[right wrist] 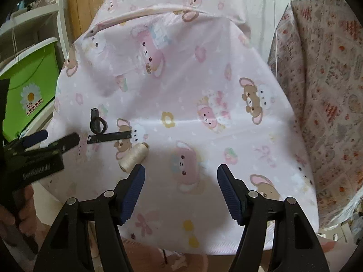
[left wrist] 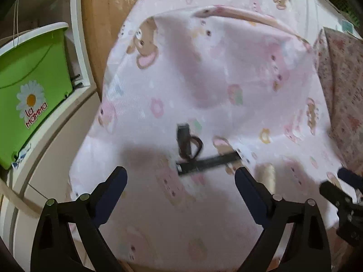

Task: Collect trash
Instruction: 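Grasp the black hair tie with the left tool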

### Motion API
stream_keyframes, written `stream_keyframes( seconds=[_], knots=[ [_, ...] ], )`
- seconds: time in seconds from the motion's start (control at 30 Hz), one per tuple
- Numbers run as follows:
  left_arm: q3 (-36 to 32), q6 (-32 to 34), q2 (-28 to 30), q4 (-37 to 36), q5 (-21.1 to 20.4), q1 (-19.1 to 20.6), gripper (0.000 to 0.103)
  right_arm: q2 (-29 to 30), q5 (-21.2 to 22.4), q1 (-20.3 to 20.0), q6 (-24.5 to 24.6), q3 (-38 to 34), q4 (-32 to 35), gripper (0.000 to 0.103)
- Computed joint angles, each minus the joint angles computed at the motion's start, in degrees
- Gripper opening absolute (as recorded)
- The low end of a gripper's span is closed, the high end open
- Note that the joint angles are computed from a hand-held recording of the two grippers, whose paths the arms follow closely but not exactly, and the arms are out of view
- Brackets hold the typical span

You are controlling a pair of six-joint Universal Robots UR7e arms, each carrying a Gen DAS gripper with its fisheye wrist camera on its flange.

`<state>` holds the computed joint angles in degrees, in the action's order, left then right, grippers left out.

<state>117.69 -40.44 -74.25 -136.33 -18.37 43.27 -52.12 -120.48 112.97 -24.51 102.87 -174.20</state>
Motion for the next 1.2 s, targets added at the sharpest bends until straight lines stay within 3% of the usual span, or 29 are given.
stream_keyframes(
  seconds=[0.07, 0.17, 0.3, 0.43, 0.67, 0.77, 0.8, 0.87, 1.03, 1.13, 1.2],
  knots=[
    [-0.86, 3.65, 0.89, -3.59, -0.40, 1.06, 0.094, 0.89, -0.93, 0.09, 0.03, -0.53, -1.21, 0.068],
    [-2.44, 10.38, 2.51, -8.60, -3.99, 3.24, 0.071, 1.69, -1.20, 0.04, 1.29, -1.16, -1.08, 0.068],
    [-4.45, 10.53, 4.22, -8.55, -4.77, 6.01, 0.048, 2.95, -2.28, 0.30, 0.75, -1.94, -1.36, 0.068],
    [-4.91, 12.69, 4.98, -14.00, -6.37, 8.09, 0.040, 4.17, -3.09, 0.59, -0.44, -2.53, -2.43, 0.068],
    [-4.70, 16.03, 4.51, -20.86, -13.92, 10.23, 0.024, 5.15, -3.52, 0.69, 0.03, -3.39, -1.83, 0.068],
    [-5.08, 17.26, 4.94, -19.52, -13.12, 9.69, 0.010, 5.35, -3.29, 0.75, 0.74, -3.62, -1.49, 0.068],
    [-5.77, 15.66, 5.12, -16.07, -11.63, 9.40, 0.005, 5.39, -3.25, 0.79, 0.80, -3.63, -1.50, 0.068],
    [-6.98, 13.89, 5.26, -12.48, -10.97, 9.07, 0.004, 5.62, -3.38, 0.92, 0.62, -3.65, -1.91, 0.068],
    [-5.34, 11.11, 2.19, -14.80, -11.81, 6.83, 0.003, 5.52, -1.94, 1.04, 0.96, -3.27, -1.88, 0.068],
    [-4.87, 5.22, -0.50, -8.08, -9.65, 4.62, 0.003, 5.94, -1.22, 1.34, 0.31, -3.25, -2.01, 0.069],
    [-3.96, 2.48, -2.23, -5.44, -8.47, 2.90, 0.003, 6.23, -0.68, 1.51, 0.54, -3.54, -1.00, 0.075]
  ],
)
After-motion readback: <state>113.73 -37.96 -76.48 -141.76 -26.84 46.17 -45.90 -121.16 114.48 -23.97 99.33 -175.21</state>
